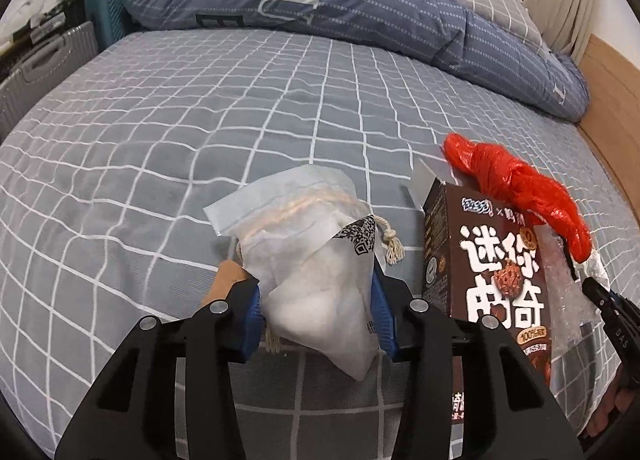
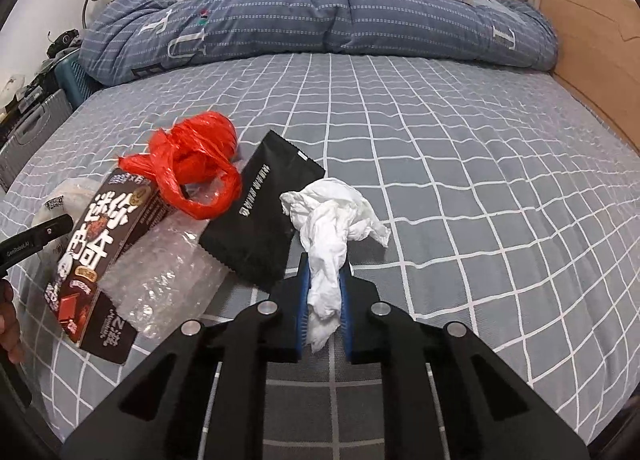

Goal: Collect trash
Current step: 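Grasp the white drawstring bag with the left tool while the right tool grasps the white tissue, then carry the drawstring bag and tissue off the bed over the trash bin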

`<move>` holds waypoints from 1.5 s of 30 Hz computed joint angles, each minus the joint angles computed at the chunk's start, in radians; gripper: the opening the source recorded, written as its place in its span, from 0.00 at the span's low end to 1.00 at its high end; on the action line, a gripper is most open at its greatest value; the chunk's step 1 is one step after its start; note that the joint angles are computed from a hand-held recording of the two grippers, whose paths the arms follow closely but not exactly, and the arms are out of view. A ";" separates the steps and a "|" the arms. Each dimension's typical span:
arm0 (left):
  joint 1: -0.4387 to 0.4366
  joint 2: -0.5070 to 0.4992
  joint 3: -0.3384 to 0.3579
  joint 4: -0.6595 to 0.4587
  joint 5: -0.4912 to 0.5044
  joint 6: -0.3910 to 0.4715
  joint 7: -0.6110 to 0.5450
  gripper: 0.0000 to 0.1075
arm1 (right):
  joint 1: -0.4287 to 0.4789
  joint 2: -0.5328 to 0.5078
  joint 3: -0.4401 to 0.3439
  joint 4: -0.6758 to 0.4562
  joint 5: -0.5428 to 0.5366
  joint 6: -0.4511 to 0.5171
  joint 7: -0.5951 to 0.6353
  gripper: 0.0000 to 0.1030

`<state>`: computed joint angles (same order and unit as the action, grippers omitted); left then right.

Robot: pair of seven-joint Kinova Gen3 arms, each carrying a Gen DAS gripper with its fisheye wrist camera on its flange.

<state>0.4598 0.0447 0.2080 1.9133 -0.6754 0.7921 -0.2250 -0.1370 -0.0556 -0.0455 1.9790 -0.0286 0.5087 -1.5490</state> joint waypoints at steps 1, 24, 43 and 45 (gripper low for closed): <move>0.002 -0.003 0.002 -0.003 -0.002 0.007 0.001 0.41 | -0.001 -0.004 -0.002 -0.003 0.006 0.004 -0.005 0.12; 0.028 -0.131 0.143 -0.047 -0.022 0.198 0.037 0.40 | -0.036 -0.225 -0.007 0.009 -0.007 0.100 0.023 0.12; 0.103 -0.217 0.342 -0.004 -0.022 0.367 0.227 0.38 | -0.055 -0.427 -0.044 0.077 -0.042 0.207 -0.002 0.12; 0.111 -0.228 0.358 0.001 -0.017 0.378 0.252 0.38 | -0.060 -0.444 -0.049 0.084 -0.047 0.220 -0.008 0.12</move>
<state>0.5707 -0.1831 0.5660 1.9146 -0.6920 1.1696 0.0266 -0.1969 -0.4993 -0.0946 2.0628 -0.0756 0.7291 -1.5572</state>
